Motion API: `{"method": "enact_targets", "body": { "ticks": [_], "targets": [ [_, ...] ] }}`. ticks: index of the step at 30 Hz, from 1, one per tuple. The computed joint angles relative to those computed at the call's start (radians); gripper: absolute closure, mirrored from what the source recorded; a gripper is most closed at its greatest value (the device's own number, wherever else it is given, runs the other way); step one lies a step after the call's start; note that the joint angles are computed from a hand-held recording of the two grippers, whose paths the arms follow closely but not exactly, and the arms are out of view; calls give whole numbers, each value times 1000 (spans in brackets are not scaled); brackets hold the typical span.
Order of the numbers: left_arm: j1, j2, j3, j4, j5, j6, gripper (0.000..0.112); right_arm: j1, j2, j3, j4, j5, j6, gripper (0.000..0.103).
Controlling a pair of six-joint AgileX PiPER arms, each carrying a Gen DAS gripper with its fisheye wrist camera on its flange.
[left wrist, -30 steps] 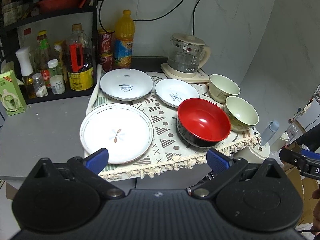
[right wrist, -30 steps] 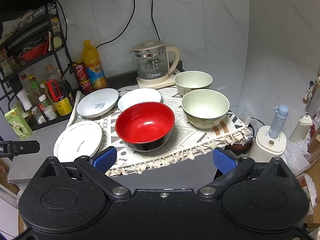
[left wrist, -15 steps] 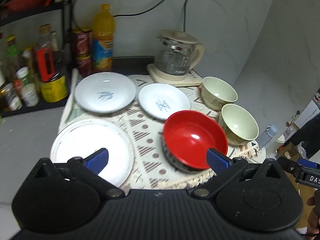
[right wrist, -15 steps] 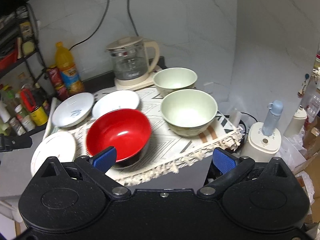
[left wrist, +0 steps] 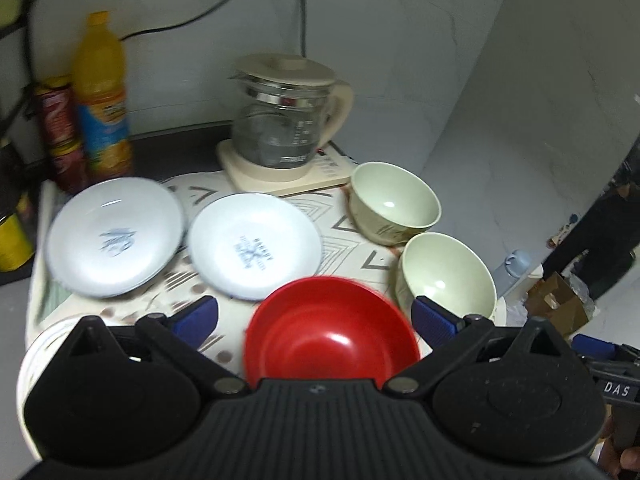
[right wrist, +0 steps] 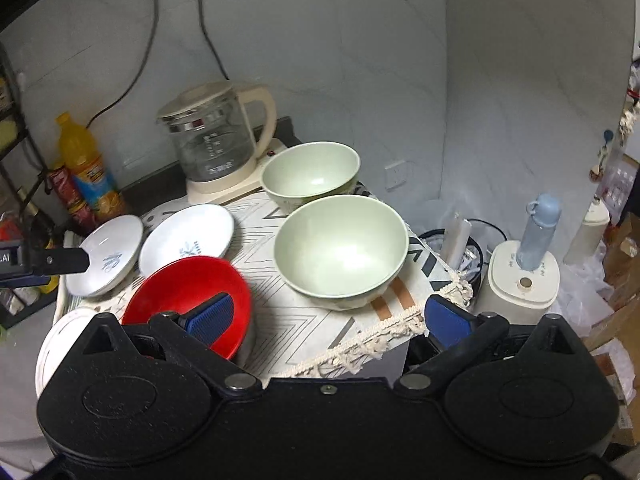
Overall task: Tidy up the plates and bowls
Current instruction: 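Move the right tool toward the large pale green bowl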
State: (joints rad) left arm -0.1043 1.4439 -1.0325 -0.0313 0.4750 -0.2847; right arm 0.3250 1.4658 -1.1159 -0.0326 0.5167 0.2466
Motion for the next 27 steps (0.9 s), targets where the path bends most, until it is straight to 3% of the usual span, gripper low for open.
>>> {"method": "enact_targets", "body": {
  "ticks": [6,13,22,25,27],
  "targets": [
    [10,163,-148,-156,0,209,12,-42,97,-60,45,1,3,12],
    [15,346,-335,-299,57,396,13,-56,199,-143,17,39,69,21],
    [-27,566,-606,-313,170,446,15,-69,299,-223,-91,72,218,21],
    [-38,640,-701,-325,222,456,19,-95,322,-236,-22,67,181,23],
    [-55,683,-761,-291,254,431,21,-110,338,-244,28,66,149,30]
  ]
}}
